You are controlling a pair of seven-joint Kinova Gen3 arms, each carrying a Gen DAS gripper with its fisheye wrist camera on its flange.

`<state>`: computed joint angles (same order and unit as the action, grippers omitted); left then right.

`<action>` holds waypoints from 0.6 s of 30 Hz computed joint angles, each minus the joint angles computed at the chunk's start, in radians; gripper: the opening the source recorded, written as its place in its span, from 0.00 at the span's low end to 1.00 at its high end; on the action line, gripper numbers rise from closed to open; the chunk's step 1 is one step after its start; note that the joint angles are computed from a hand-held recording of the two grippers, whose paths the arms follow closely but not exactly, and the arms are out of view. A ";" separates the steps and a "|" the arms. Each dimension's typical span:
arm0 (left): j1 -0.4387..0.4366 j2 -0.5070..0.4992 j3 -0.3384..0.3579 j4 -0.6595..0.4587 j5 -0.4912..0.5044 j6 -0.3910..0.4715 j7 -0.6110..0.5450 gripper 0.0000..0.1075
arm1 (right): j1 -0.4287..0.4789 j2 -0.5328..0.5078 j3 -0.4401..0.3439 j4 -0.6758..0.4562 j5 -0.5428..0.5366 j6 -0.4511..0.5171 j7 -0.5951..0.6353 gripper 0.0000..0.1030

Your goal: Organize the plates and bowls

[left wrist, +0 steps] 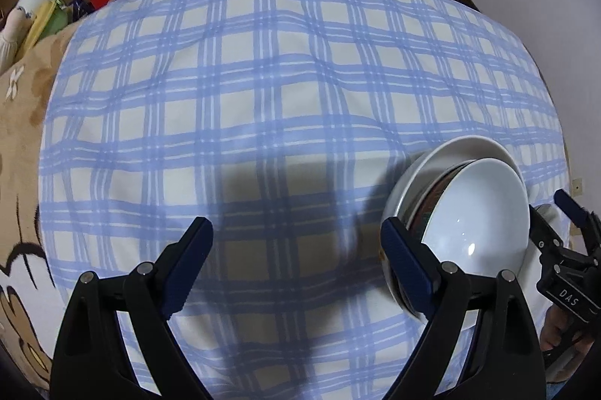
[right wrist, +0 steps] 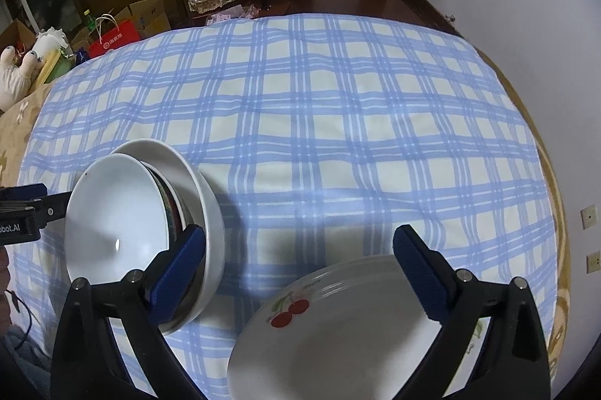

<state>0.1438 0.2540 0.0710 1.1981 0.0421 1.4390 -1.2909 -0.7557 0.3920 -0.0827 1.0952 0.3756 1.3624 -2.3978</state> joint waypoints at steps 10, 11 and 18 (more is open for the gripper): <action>-0.046 -0.003 -0.004 0.029 0.064 -0.031 -0.031 0.83 | 0.003 0.016 0.001 -0.024 -0.019 0.030 0.009 0.97; -0.057 -0.005 -0.003 0.030 0.080 -0.030 -0.047 0.83 | 0.005 0.017 0.002 -0.025 -0.021 0.031 0.011 0.97; -0.056 0.007 -0.002 0.010 0.101 -0.017 -0.037 0.83 | -0.022 0.037 0.011 -0.065 0.001 0.086 0.010 0.97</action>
